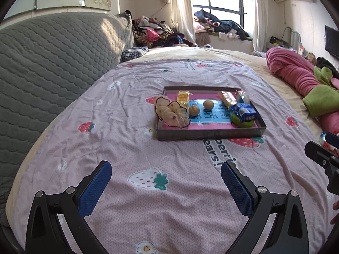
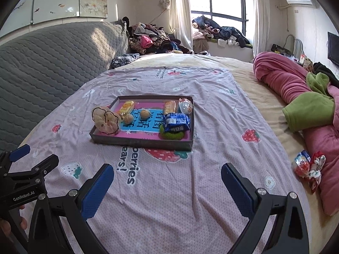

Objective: Organize objects

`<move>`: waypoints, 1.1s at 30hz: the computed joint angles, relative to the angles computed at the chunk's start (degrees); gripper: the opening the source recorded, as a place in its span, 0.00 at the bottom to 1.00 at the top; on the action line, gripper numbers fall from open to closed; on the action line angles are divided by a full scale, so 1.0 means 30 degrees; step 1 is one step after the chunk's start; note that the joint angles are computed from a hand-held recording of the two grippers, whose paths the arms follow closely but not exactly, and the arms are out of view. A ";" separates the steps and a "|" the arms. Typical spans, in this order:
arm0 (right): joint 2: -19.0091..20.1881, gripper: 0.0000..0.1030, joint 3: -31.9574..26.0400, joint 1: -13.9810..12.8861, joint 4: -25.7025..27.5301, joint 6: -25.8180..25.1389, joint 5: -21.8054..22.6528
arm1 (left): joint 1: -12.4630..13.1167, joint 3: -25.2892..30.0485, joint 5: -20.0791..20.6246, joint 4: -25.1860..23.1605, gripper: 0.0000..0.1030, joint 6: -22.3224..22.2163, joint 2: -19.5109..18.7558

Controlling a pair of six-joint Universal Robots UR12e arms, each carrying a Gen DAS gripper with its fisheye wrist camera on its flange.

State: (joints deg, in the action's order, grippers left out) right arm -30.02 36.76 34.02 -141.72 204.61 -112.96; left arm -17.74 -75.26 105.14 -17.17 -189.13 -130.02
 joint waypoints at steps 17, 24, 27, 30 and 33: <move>-0.0210 0.99 0.1496 0.0067 -0.0896 0.0208 0.0169 | -0.0006 -0.0508 -0.0400 0.0659 1.00 0.0339 -0.0246; -0.0167 0.99 0.1846 0.0102 -0.1259 0.0139 0.0221 | 0.0075 -0.0776 -0.0446 0.0943 1.00 0.0177 -0.0329; -0.0144 0.99 0.1940 0.0099 -0.1196 0.0218 0.0287 | 0.0107 -0.0863 -0.0395 0.0900 1.00 0.0185 -0.0362; -0.0152 0.99 0.2136 0.0116 -0.1288 0.0286 0.0259 | 0.0151 -0.1008 -0.0442 0.1029 1.00 0.0213 -0.0390; -0.0144 0.99 0.2286 0.0125 -0.1316 0.0338 0.0306 | 0.0177 -0.1148 -0.0492 0.1162 1.00 0.0305 -0.0398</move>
State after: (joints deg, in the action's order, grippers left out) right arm -30.45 43.62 34.40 -145.67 205.62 -112.04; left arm -17.21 -78.70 103.66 -13.69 -188.22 -131.21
